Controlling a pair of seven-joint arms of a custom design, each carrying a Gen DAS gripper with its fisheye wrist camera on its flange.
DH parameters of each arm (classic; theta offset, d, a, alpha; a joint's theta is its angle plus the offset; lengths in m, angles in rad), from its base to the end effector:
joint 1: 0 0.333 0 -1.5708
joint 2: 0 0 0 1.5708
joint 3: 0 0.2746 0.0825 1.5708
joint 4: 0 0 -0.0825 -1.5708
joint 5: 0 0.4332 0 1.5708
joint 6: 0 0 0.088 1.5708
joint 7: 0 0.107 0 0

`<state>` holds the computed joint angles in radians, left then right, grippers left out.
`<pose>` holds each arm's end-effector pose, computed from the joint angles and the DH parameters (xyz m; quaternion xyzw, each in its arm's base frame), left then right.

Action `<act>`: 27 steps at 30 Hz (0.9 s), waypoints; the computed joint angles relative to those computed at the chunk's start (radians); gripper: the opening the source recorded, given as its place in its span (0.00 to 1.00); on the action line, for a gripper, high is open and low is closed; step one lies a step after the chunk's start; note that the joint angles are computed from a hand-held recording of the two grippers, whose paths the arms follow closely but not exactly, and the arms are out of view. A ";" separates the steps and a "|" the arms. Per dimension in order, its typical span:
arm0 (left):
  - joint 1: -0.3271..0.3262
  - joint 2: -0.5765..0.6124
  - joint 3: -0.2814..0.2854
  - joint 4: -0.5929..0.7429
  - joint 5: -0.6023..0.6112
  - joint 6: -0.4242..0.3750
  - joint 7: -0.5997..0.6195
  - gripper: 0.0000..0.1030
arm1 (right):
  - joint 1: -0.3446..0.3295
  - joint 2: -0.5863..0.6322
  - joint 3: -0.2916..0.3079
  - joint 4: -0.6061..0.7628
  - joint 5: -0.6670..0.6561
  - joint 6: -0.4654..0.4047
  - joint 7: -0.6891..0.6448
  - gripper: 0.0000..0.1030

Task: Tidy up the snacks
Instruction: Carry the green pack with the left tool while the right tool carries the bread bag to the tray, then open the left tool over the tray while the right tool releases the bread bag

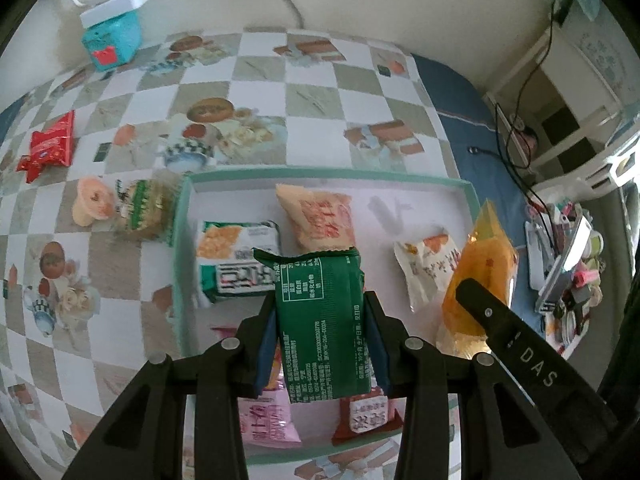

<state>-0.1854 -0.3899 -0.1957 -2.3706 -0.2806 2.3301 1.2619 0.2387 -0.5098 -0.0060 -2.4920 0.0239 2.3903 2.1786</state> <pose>0.4830 -0.1997 0.4474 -0.7240 0.6633 -0.1894 0.0020 0.4780 0.1135 0.4520 -0.5455 0.8132 -0.0618 0.1933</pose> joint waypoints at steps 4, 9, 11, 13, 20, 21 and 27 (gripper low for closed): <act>-0.012 0.016 -0.001 0.008 -0.017 -0.011 0.016 0.41 | -0.004 -0.004 0.002 -0.003 -0.005 -0.003 0.006 0.42; -0.018 0.032 0.002 0.016 -0.033 -0.029 0.023 0.41 | -0.002 0.001 0.001 -0.002 -0.004 -0.004 0.003 0.42; -0.016 0.034 0.003 0.016 -0.037 -0.034 0.018 0.41 | -0.002 0.002 0.001 -0.002 -0.004 -0.002 0.002 0.42; -0.013 0.035 0.006 0.015 -0.043 -0.038 0.014 0.41 | 0.000 0.006 0.000 -0.001 -0.002 -0.002 -0.002 0.42; -0.003 0.015 0.017 0.001 -0.066 -0.027 0.008 0.41 | 0.007 0.014 0.004 0.005 -0.005 0.000 -0.015 0.42; 0.000 0.007 0.020 -0.005 -0.071 -0.023 0.006 0.41 | 0.009 0.016 0.004 0.007 -0.004 0.001 -0.019 0.42; 0.024 -0.020 0.024 -0.023 -0.059 -0.007 -0.029 0.41 | 0.023 0.038 0.007 0.022 0.003 0.003 -0.049 0.42</act>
<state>-0.1615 -0.4101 -0.1714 -2.3939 -0.3398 2.3231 1.2331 0.2621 -0.4723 0.0015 -2.4696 0.0265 2.3934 2.1292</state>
